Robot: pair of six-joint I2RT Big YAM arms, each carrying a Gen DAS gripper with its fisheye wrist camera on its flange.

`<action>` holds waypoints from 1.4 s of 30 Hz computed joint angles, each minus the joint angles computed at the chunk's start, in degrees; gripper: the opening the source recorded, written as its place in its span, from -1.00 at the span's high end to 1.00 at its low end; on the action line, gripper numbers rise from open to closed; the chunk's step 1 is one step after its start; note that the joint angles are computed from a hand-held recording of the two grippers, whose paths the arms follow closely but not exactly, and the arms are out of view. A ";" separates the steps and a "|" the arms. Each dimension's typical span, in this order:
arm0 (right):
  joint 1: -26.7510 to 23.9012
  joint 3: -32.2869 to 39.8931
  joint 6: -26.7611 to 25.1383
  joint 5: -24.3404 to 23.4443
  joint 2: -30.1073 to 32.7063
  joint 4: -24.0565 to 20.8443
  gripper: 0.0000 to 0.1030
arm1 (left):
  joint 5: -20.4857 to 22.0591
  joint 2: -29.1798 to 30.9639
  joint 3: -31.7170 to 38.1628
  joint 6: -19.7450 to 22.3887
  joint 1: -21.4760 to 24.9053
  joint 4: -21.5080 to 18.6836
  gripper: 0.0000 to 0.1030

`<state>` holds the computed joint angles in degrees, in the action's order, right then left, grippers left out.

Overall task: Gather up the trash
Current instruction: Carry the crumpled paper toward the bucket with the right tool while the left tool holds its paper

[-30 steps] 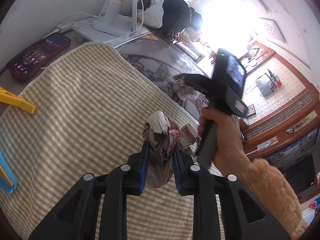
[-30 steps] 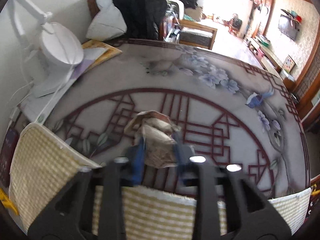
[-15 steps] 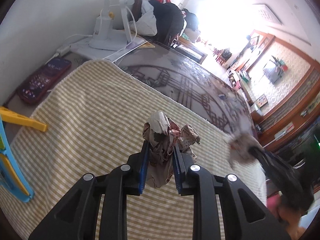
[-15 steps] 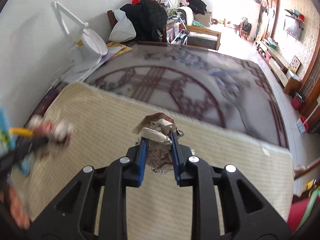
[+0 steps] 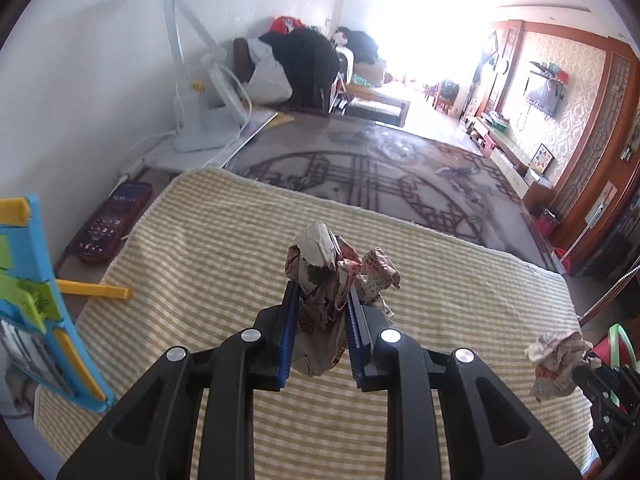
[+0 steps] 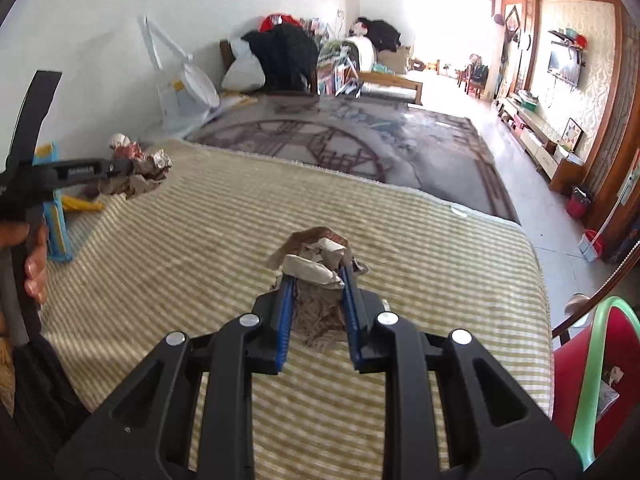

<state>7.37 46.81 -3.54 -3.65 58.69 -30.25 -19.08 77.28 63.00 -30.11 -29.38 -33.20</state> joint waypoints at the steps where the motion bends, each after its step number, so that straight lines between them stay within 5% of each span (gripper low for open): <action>1: -0.49 -0.19 -0.27 0.19 -0.19 0.21 0.56 | -0.34 -0.40 -0.18 -0.76 -1.03 -0.01 0.59; 17: -14.32 -1.86 3.10 -9.87 -4.21 -1.59 0.55 | -1.32 5.99 7.70 -6.48 -16.30 -3.76 0.58; 42: -26.08 -2.87 1.09 -13.19 -7.59 -1.95 0.55 | -1.36 11.29 14.33 -6.47 -23.38 -7.85 0.54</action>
